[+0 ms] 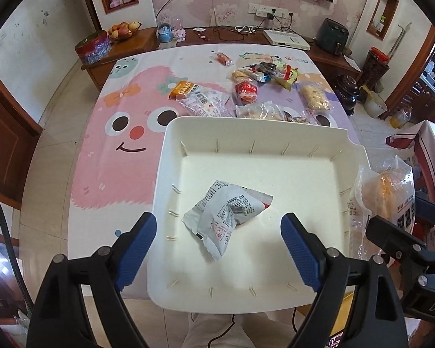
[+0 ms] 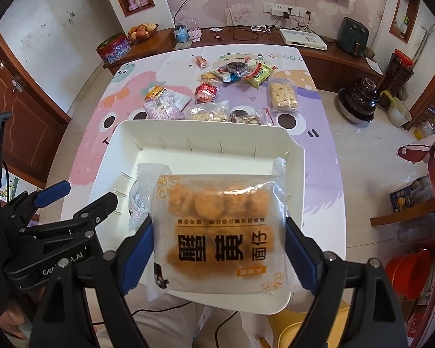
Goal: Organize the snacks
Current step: 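Lower the golden puff bag into the tray and open the right tool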
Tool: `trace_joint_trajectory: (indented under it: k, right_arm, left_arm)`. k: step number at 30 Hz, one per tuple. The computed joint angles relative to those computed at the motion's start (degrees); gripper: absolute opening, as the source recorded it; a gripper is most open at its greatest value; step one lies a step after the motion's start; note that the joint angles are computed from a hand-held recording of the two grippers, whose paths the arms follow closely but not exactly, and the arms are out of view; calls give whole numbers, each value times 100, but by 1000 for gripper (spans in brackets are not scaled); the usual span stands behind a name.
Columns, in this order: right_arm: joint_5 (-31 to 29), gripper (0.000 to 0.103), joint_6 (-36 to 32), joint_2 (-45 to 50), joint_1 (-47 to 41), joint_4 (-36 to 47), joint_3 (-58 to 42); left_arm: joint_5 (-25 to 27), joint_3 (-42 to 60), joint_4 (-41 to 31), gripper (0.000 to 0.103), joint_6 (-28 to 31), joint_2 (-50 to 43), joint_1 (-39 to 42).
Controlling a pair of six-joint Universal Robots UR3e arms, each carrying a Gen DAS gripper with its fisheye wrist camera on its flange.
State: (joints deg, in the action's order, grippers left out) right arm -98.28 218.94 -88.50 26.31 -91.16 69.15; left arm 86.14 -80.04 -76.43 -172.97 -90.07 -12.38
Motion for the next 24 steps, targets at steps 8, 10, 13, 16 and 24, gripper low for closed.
trace_joint_trajectory:
  k: [8,10,13,16,24]
  right_arm:
    - [-256,86,-29,-93,77,-130,-92]
    - [-283,86,-51,-62,79,-87,-179]
    - [-217,86,-83,-69,31,-92,-200]
    - [-181,86,-129,-74,7,-105,-209]
    - [-152,86,-176,-63,-99,-125,-324]
  left_arm:
    - [55,59,-39,87,-13,69,42]
    - [85,119,-46,87,-40,64,43]
    - [124,217,-86,87,-51,68,39]
    - [173,348,-128,87,-84,35,23]
    - [333,906,-287,87,-167,-208,-48]
